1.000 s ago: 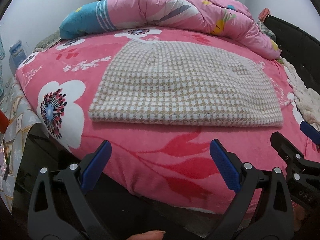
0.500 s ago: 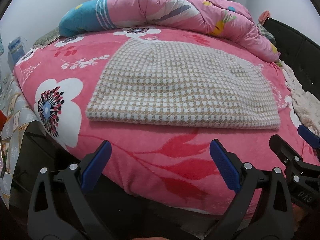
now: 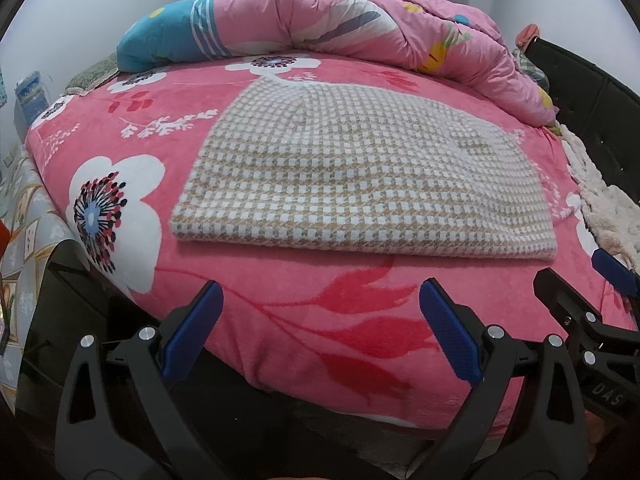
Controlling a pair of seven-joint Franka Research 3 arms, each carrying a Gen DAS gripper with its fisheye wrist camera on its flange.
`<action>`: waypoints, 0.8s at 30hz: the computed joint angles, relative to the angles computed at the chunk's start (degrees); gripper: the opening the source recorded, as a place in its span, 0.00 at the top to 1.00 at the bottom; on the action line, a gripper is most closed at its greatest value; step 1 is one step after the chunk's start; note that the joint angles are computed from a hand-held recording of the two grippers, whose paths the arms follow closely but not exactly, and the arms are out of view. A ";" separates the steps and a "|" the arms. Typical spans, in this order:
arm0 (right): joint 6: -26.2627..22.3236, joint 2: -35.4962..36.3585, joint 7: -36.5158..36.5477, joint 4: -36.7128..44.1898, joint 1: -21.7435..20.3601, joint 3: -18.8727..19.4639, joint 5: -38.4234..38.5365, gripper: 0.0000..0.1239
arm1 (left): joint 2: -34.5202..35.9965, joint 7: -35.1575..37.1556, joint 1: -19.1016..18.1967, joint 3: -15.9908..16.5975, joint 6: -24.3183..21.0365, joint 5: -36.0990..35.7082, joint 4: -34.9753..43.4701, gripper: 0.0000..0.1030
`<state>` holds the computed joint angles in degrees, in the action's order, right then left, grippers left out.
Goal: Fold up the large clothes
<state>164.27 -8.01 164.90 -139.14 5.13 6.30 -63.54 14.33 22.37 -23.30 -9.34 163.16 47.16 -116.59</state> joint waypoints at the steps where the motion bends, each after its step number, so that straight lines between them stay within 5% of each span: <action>1: -0.12 -0.01 -0.04 0.04 0.08 0.06 0.11 0.22 | -0.01 -0.16 -0.08 0.07 -0.09 0.16 0.03 0.08; 24: -0.23 0.25 -0.51 0.32 0.39 -0.03 0.85 0.22 | 0.34 0.24 0.09 0.04 0.20 -0.92 -0.12 0.08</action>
<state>164.03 -7.77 164.39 -138.82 5.53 6.28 -62.69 14.67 22.61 -23.22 -9.30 163.37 46.24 -116.71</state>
